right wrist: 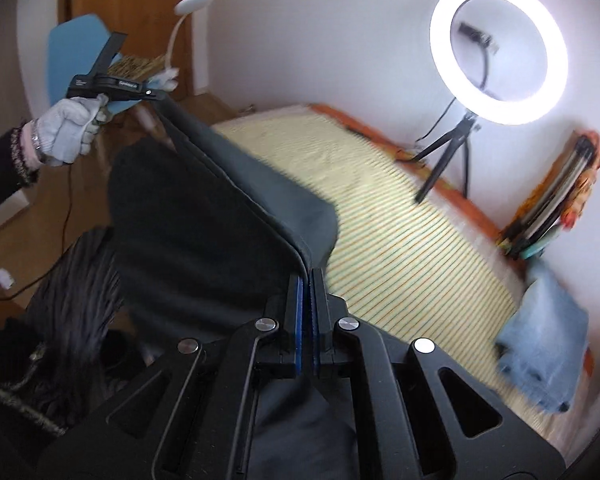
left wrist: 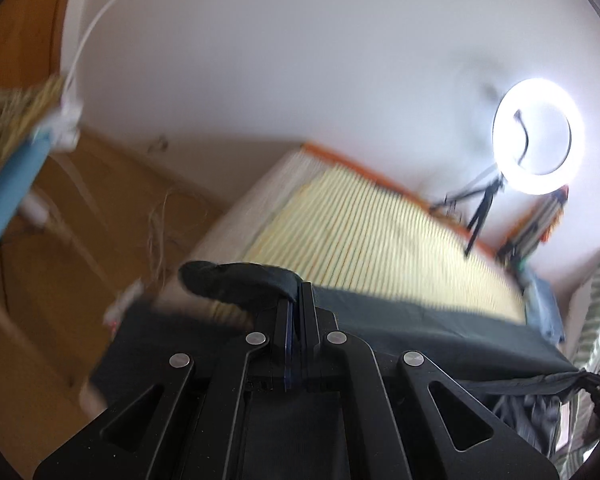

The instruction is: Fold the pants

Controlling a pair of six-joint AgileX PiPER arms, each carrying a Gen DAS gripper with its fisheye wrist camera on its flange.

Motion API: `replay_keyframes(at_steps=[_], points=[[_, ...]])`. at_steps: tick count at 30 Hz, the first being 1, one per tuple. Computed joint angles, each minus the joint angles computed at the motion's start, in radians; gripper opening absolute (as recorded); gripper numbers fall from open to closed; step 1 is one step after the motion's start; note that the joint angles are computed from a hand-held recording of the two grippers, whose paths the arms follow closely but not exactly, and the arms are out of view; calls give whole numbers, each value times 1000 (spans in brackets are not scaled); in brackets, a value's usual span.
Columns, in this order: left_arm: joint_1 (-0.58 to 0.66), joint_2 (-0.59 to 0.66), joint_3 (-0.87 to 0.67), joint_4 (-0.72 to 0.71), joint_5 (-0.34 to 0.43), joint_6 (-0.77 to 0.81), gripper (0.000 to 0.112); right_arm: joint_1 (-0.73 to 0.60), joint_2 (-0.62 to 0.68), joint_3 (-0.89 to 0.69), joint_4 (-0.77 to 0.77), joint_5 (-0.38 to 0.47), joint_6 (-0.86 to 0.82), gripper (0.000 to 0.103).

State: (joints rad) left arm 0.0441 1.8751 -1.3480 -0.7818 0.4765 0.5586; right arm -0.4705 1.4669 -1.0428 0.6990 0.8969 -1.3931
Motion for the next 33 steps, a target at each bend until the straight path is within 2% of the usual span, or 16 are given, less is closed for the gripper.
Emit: replay_keyframes(at_steps=[2,5,9,11,13,15,16,17,18,20,22,26,27,28,29,33], points=[[37,-25,143,-142,-18,156,1,10,-15,82,-31,-9,-6,3],[79,-23,273,-311,-11,328,1,36,7,167,-105,-44,20,3],[106,-17,364,-483,-1,494,1,63,74,195,-187,-81,65,3],[123,-12,376,-531,31,547,1,99,108,176,-250,-86,127,3],[146,-7,364,-524,64,547,7,124,117,136,-294,-42,207,5],[163,-5,344,-546,86,536,19,128,128,63,-298,44,257,9],[179,1,332,-556,114,536,32,121,131,25,-269,96,251,12],[182,5,326,-568,122,539,42,116,134,-8,-233,134,240,22],[180,11,309,-567,120,517,42,118,137,-47,-195,162,239,39],[167,38,262,-521,111,443,42,140,163,-131,-128,195,251,59],[147,69,219,-470,87,372,42,201,222,-249,-75,220,301,60],[128,91,212,-459,42,366,37,357,364,-449,-56,173,406,60],[124,91,216,-472,24,380,33,390,420,-520,-47,183,440,60],[132,89,223,-492,27,406,20,425,490,-612,-41,201,483,60],[135,84,232,-517,19,435,12,463,563,-711,-44,217,526,60],[140,47,290,-656,-12,610,6,576,836,-1101,-79,274,677,60]])
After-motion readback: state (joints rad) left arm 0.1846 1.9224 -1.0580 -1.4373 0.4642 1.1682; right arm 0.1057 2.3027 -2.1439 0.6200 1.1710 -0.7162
